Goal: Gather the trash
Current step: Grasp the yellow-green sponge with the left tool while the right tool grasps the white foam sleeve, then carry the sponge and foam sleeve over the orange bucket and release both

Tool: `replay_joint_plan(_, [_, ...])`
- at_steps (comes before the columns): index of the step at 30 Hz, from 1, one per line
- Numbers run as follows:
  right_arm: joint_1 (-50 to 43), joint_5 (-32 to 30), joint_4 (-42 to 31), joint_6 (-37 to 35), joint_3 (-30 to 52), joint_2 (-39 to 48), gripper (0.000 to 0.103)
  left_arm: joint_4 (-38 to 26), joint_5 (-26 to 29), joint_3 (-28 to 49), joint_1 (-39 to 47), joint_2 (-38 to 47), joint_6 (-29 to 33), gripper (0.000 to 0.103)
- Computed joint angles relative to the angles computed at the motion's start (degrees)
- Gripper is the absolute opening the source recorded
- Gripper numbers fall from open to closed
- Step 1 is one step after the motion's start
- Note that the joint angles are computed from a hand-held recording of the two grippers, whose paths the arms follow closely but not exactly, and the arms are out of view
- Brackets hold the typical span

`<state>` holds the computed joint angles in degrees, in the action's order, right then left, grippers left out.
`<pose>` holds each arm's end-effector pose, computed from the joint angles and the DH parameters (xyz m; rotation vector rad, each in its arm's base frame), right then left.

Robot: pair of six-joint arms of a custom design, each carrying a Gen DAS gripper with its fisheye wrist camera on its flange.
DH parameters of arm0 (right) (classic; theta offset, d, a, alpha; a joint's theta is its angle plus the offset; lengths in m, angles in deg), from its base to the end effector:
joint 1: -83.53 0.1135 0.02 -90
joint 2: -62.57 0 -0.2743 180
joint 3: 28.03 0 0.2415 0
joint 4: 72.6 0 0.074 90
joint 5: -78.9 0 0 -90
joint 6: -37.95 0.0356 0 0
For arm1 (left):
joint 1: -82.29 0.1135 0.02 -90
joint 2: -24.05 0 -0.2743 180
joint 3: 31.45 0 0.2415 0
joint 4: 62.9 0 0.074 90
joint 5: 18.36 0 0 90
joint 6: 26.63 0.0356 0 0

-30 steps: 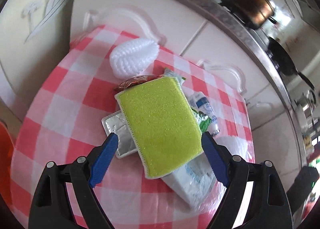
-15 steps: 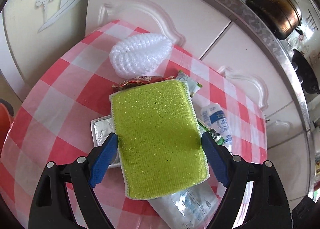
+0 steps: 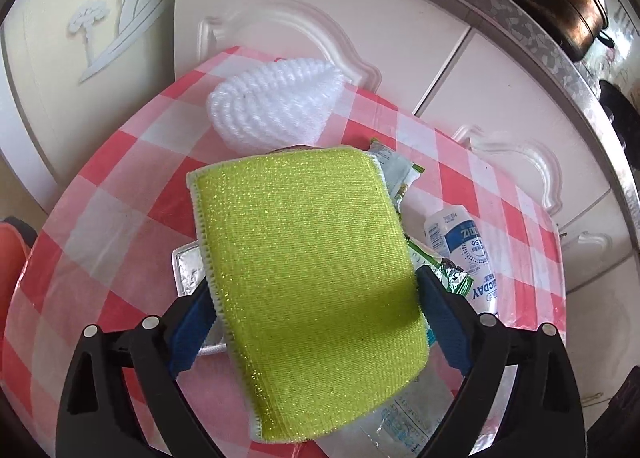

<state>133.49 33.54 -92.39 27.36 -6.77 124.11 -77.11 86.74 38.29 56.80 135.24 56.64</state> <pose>0.0983 0.0781 0.1124 0.8020 2.0908 0.1471 0.3221 -0.1639 0.1199 0.5255 2.5319 -0.5505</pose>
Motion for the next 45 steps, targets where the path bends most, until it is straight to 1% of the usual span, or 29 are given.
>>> replay_joint_plan(3, [-0.34, -0.42, 2.54, -0.95, -0.27, 1.63, 0.092, 2.6, 1.08, -1.69, 0.54, -0.33, 0.73, 0.092])
replay_joint_plan(6, [-0.32, -0.13, 2.36, -1.07, 0.44, 2.77, 0.092, 3.89, 2.04, -2.86, 0.91, -0.94, 1.85, 0.084])
replay_joint_plan(7, [-0.3, -0.07, 1.91, -0.91, 0.84, 3.3, 0.092, 3.84, 2.53, -3.07, 1.09, -1.2, 2.18, 0.082])
replay_joint_plan(10, [-0.11, 0.11, 0.35, 0.49, 1.94, 5.0, 0.08, 3.59, 3.7, -3.85, 1.59, -1.98, 3.32, 0.079])
replay_joint_plan(12, [-0.55, -0.31, 0.26, 0.38, 2.31, 5.92, 0.078, 3.56, 4.76, -4.56, 2.14, -2.51, 3.98, 0.077])
replay_joint_plan(17, [2.51, 2.0, -4.55, 5.23, 3.97, 6.58, 0.063, 3.43, 6.94, -6.16, 3.66, -3.81, 6.08, 0.075])
replay_joint_plan(20, [4.73, 3.56, -8.08, 8.44, 5.21, 6.67, 0.057, 3.6, 8.19, -7.61, 4.96, -5.41, 7.5, 0.075])
replay_joint_plan(25, [9.16, 5.65, -12.05, 15.27, 6.57, 7.68, 0.054, 2.65, 10.85, -10.04, 7.86, -8.95, 10.87, 0.075])
replay_joint_plan(28, [12.98, 7.79, -15.84, 20.92, 8.13, 8.82, 0.053, 1.94, 12.1, -11.15, 9.79, -10.62, 13.05, 0.075])
replay_joint_plan(33, [18.41, 10.22, -22.47, 28.27, 12.18, 11.76, 0.053, -0.11, 14.78, -12.78, 14.3, -12.34, 17.53, 0.075])
replay_joint_plan(37, [20.89, 11.22, -25.57, 30.48, 15.33, 13.29, 0.053, -2.6, 17.27, -13.14, 19.04, -13.14, 21.36, 0.075])
replay_joint_plan(39, [21.54, 11.49, -26.04, 30.49, 16.8, 14.43, 0.053, -3.17, 18.14, -13.32, 21.01, -13.51, 22.87, 0.075])
replay_joint_plan(43, [22.12, 11.44, -24.56, 28.42, 19.11, 16.21, 0.053, -4.88, 19.86, -13.7, 25.47, -14.29, 27.1, 0.075])
replay_joint_plan(45, [21.82, 11.16, -22.41, 25.77, 20.19, 17.26, 0.053, -5.7, 20.58, -13.79, 27.99, -14.18, 29.32, 0.076])
